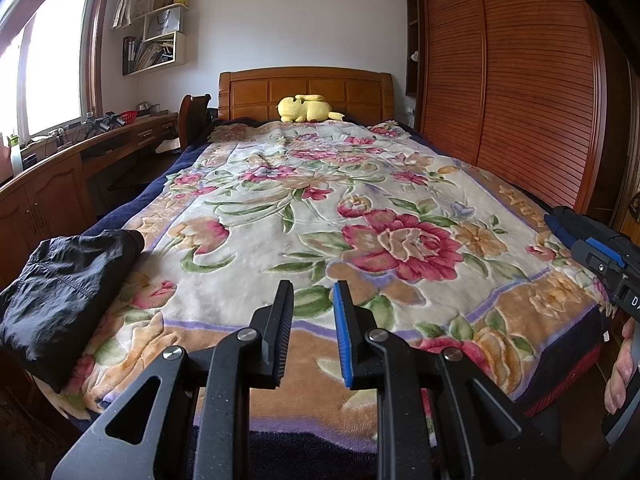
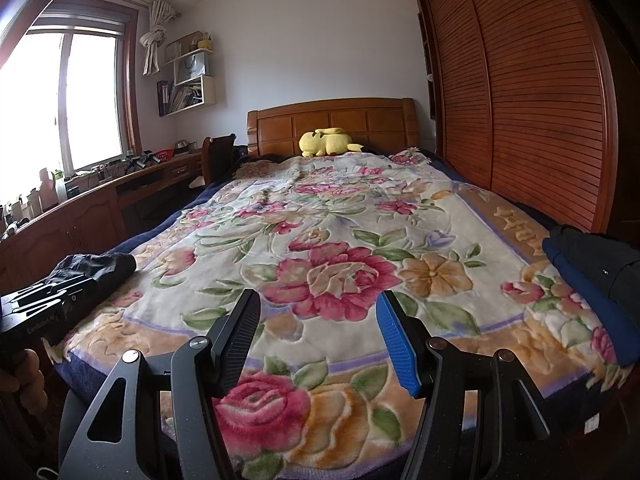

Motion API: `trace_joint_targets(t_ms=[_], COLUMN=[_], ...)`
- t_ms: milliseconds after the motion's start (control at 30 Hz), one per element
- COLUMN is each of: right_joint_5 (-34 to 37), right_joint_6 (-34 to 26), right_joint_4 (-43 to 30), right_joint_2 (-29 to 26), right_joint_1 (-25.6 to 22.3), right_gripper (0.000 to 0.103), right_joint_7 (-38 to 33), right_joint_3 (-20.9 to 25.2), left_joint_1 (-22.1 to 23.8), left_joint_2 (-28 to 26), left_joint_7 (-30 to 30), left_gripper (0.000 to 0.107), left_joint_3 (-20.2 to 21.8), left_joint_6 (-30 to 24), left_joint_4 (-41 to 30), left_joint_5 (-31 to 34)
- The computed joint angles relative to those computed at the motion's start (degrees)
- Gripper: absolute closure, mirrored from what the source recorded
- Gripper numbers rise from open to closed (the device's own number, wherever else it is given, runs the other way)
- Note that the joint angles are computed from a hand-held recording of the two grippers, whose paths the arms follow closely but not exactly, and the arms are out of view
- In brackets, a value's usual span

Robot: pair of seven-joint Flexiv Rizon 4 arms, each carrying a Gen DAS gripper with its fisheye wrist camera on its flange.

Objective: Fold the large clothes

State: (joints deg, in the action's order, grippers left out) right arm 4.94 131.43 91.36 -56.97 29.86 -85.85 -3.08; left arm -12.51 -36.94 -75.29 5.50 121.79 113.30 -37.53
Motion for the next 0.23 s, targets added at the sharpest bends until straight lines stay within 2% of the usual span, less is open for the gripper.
trace_joint_targets(t_ms=[233], right_joint_5=[-0.74], right_joint_6=[0.12], right_joint_4=[-0.21], right_joint_2=[-0.13], right_joint_1=[-0.54], right_gripper=[0.041], right_joint_7=[0.22], right_joint_3=[0.28], left_joint_1=[-0.29], left_joint_2=[-0.09], left_joint_7=[0.05], left_gripper=[0.086], left_joint_3=[0.2], left_joint_6=[0.04], left_joint_4=[-0.06], left_joint_5=[-0.27])
